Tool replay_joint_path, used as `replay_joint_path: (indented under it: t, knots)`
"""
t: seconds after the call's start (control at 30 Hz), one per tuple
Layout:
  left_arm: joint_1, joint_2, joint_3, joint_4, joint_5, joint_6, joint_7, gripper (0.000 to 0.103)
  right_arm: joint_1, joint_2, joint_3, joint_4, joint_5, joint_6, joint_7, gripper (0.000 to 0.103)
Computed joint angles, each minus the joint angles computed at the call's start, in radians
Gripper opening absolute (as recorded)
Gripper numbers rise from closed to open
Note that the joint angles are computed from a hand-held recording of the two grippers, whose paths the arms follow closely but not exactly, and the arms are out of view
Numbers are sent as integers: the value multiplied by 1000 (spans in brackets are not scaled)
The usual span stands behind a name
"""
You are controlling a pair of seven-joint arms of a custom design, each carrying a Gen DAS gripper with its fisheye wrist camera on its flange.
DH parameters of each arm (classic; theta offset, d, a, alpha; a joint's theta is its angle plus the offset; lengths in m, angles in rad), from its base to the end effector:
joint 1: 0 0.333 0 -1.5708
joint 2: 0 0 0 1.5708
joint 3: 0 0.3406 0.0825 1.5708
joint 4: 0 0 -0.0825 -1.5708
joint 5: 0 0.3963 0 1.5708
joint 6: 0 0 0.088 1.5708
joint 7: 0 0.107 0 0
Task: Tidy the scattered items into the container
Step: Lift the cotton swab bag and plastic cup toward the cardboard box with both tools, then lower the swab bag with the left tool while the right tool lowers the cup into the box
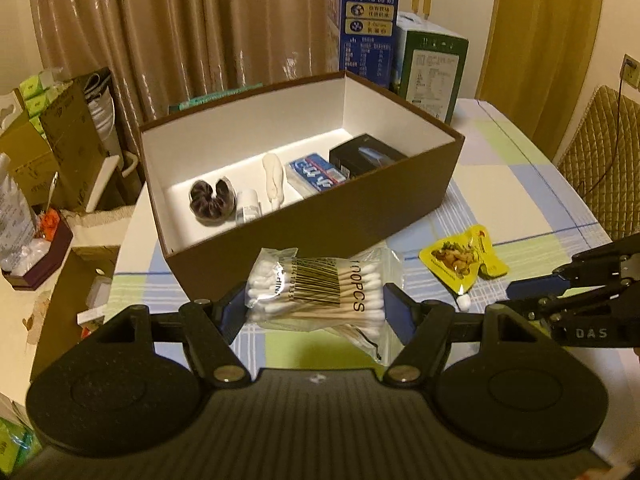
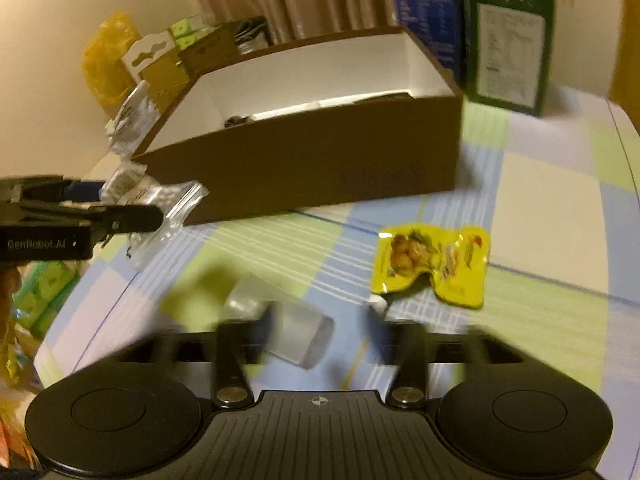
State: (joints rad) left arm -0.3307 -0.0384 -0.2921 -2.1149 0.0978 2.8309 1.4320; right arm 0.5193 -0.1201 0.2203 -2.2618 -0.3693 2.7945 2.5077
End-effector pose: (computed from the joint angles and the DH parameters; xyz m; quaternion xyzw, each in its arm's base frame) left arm 0.4780 -0.3521 0.5378 -0.4462 0.8155 -0.3230 0.1777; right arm 0.3948 0.3876 0.5000 -0.7034 0.6260 -0.1101 0.3181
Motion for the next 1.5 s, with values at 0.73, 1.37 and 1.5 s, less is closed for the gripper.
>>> replay_joint_path:
  t: [0.73, 1.37, 1.5]
  knots:
    - [66, -58, 10, -82, 78, -80, -149, 67, 17, 213, 21, 108, 352, 47, -837, 75]
    - [74, -81, 0, -83, 71, -93, -165, 67, 3, 188, 34, 116, 605, 32, -909, 44]
    - [64, -75, 6, -61, 26, -77, -109, 67, 9, 152, 9, 115, 583, 62, -868, 44]
